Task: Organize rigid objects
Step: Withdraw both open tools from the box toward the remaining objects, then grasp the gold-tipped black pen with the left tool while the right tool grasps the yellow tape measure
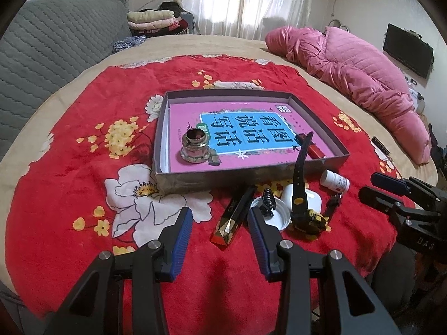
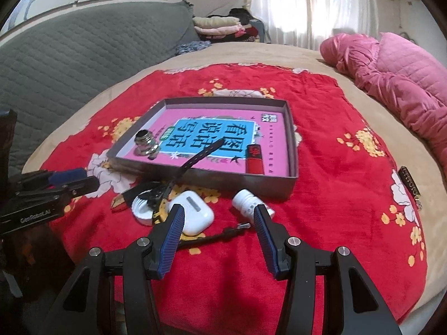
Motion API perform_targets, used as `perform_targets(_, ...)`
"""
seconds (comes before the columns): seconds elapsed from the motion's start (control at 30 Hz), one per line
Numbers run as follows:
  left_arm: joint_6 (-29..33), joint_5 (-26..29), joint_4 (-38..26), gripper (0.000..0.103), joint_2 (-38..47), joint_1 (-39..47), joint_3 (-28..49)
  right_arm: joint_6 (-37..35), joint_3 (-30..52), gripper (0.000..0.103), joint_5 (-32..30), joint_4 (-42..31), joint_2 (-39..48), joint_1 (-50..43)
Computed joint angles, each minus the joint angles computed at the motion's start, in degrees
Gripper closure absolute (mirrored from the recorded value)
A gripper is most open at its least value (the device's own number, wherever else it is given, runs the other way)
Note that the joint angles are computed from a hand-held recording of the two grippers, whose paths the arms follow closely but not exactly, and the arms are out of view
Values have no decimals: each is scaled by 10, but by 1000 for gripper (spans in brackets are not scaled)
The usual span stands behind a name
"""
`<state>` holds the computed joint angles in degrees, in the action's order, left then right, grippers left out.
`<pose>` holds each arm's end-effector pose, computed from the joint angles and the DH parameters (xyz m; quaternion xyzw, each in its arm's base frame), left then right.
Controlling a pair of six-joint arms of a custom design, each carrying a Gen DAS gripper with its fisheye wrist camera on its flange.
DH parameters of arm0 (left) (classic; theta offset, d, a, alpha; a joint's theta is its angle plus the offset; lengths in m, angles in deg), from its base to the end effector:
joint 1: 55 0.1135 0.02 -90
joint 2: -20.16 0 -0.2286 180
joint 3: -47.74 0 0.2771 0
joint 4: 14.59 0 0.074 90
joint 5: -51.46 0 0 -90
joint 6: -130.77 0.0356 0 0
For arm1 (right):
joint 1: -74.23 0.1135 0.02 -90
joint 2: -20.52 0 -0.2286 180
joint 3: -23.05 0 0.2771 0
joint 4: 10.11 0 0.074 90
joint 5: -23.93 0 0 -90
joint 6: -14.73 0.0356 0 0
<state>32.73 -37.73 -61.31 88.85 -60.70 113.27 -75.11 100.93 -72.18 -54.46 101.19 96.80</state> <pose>0.2828 -0.0287 0.2274 -0.0168 0.9392 -0.0476 0.3397 0.3071 0.1317 0.2454 -0.1997 0.9080 0.1205 0.3479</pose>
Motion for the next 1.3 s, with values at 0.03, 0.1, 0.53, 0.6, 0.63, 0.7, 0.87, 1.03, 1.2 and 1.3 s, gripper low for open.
perform_targets(0.03, 1, -1, 0, 62, 1, -2, 0, -2, 1, 50, -1, -1, 2, 3)
perform_targets(0.1, 2, -1, 0, 62, 4, -3, 0, -8, 2, 50, -4, -2, 4, 9)
perform_targets(0.53, 14, 11, -4, 62, 37, -5, 1, -33, 4, 50, -12, -9, 25, 40)
perform_targets(0.6, 16, 12, -5, 62, 40, -5, 2, -39, 4, 50, -13, -10, 27, 44)
perform_targets(0.63, 17, 12, -5, 62, 42, -5, 3, -41, 5, 50, -15, -12, 30, 45)
perform_targets(0.7, 18, 12, -5, 62, 44, -6, 3, -45, 6, 50, -20, -12, 34, 47)
perform_targets(0.87, 20, 14, -4, 62, 53, -7, 6, -51, 7, 50, -26, -7, 44, 52)
perform_targets(1.03, 21, 16, 1, 62, 70, -6, 9, -61, 19, 50, -19, -2, 70, 63)
perform_targets(1.2, 27, 18, 6, 62, 84, -4, 10, -74, 26, 54, -9, 12, 94, 74)
perform_targets(1.3, 28, 17, 12, 62, 96, -2, 15, -81, 32, 62, -13, 16, 107, 77)
